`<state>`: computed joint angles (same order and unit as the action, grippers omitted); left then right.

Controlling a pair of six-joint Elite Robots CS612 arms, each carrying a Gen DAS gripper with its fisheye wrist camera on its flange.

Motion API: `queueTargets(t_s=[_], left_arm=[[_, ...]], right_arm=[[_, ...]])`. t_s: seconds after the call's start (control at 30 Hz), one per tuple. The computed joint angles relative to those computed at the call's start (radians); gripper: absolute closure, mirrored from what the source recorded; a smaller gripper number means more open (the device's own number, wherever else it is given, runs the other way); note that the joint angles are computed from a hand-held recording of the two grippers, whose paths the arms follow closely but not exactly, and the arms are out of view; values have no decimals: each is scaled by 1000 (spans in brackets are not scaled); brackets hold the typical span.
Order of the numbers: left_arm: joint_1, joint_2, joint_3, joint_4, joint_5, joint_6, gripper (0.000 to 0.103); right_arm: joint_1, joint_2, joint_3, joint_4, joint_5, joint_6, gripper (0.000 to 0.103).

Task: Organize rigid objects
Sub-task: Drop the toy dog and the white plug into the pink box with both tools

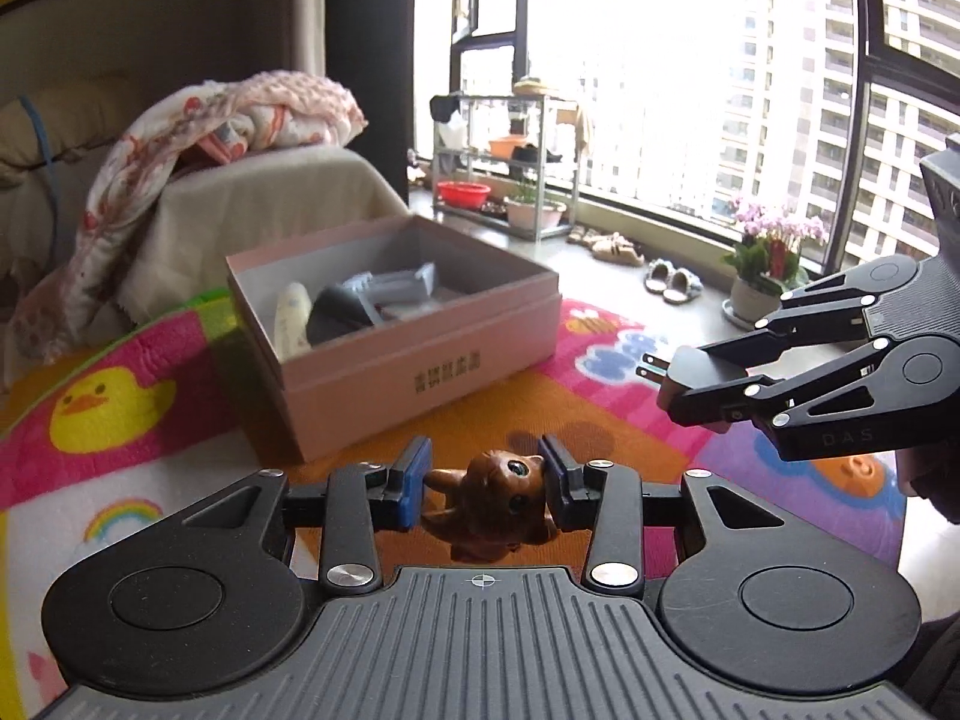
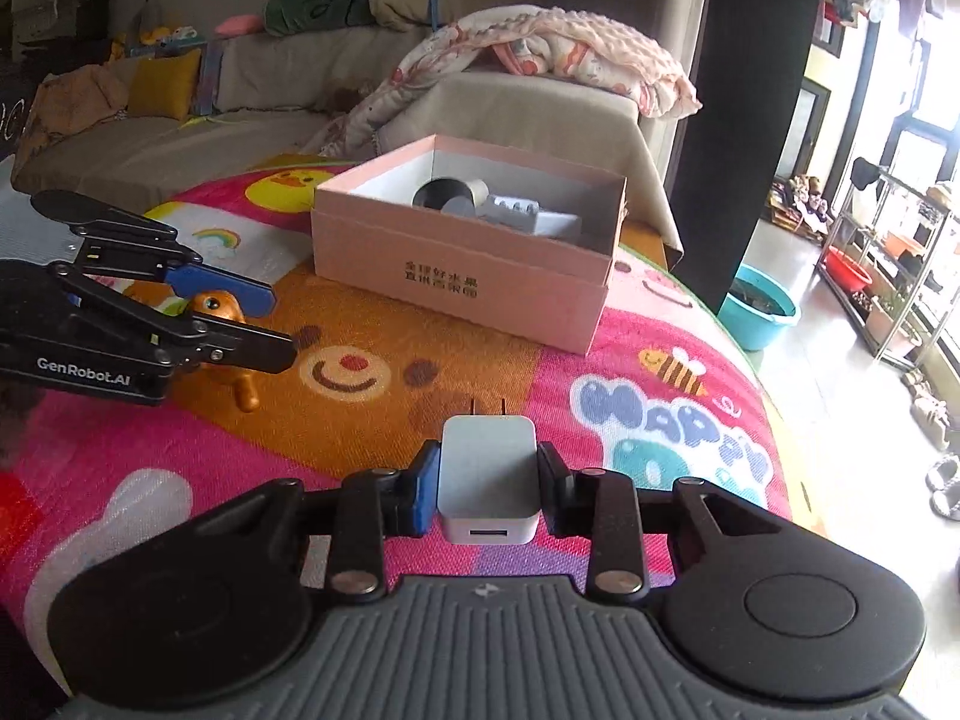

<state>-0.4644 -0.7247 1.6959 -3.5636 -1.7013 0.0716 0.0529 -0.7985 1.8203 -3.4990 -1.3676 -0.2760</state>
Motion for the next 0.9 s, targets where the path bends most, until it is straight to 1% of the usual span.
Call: queueTargets(t_s=[0.1, 0.17, 0.27, 0.37, 0.47, 0.5, 0.53, 0.57, 0.6, 0.63, 0.67, 0.7, 0.73, 0.83, 0.9], left_arm=[[14, -3, -47, -14, 8, -4, 60], [27, 9, -99, -18, -7, -19, 60], [44, 41, -207, 24, -23, -48, 60], [59, 88, -334, 98, -32, -87, 60], [69, 144, -456, 185, -33, -124, 60], [73, 163, -493, 210, -36, -144, 60], [79, 186, -534, 245, -45, -168, 59], [83, 205, -565, 271, -48, -191, 59], [86, 220, -588, 284, -45, -207, 59], [90, 235, -605, 288, -43, -215, 59], [91, 238, -605, 284, -38, -217, 59], [92, 238, -595, 272, -33, -218, 59], [93, 232, -577, 258, -29, -215, 59], [85, 188, -475, 196, 22, -206, 59], [78, 147, -378, 126, 63, -210, 59]], right_arm=[[-4, -2, -23, -61, 24, 22, 71], [-3, 6, -54, -96, 28, 36, 71], [1, 25, -121, -88, 36, 61, 71], [12, 58, -216, -23, 14, 79, 71], [26, 99, -308, 71, -31, 86, 71], [28, 113, -335, 105, -35, 91, 71], [25, 125, -355, 126, -15, 95, 71], [19, 138, -373, 153, 26, 90, 71], [19, 147, -388, 183, 40, 88, 69], [22, 151, -394, 202, 29, 98, 67], [24, 155, -398, 215, 17, 115, 61], [24, 158, -396, 212, 19, 124, 55], [26, 157, -387, 196, 13, 132, 54], [37, 154, -350, 109, -62, 133, 47], [43, 145, -311, 40, -103, 133, 40]])
